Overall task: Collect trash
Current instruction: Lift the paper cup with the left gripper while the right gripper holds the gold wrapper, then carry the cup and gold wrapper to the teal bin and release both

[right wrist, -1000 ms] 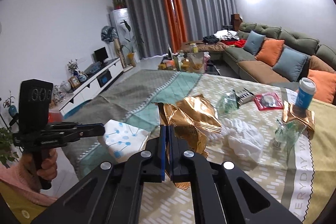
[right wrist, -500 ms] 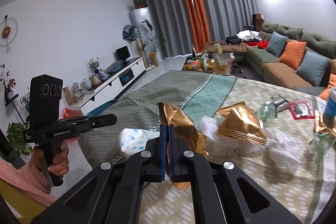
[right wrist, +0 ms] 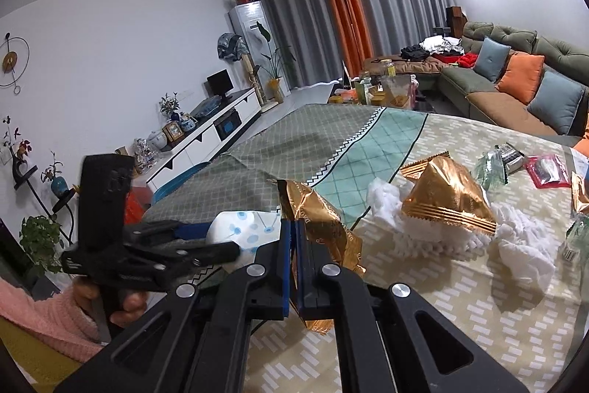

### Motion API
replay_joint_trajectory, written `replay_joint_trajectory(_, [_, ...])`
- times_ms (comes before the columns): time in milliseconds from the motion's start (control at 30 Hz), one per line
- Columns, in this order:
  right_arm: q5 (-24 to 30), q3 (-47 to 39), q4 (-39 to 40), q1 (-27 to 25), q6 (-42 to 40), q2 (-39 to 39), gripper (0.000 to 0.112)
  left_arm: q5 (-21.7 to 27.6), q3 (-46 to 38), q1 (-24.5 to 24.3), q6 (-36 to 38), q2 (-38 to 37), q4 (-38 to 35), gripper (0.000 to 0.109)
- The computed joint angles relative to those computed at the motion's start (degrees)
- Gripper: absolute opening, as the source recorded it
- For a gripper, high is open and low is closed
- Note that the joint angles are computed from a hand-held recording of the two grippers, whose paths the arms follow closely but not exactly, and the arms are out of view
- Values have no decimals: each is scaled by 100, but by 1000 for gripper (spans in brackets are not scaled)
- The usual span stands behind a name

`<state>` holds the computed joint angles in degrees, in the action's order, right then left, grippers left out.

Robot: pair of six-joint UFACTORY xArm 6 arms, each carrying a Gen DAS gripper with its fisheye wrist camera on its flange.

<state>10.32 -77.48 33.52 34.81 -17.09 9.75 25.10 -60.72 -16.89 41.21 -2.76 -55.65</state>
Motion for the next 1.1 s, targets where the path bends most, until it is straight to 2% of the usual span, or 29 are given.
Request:
replay_joint_trajectory(200, [108,-94,242,-1,-186,116,3,417,-133,178,525,121,-748,78])
replay_joint_trajectory(300, [199,-150,225,-15,-154,192,3,359,-157,97,609,141,-669,86])
replay_joint_trajectory(533, [376,-230,-158,4,116,314,3,632,-372,47,1046,318,-822,87])
replay_joint_trajectory(633, [362,-171,-110,2,113,275,3,600,-408,57,988,360,-739,76])
replay_joint_trajectory(767, [364,-151,70,-27,28,248,3,797,-438,231,1011,385,-1053,52])
replay_joint_trajectory(900, [359,-178,142,-24,-6,246,3,875,-394,322,990,344,-1252,51])
replay_joint_trajectory(1100, [328,-313,550,22,-340,281,3,558,-196,293,1070,43,-1301,50])
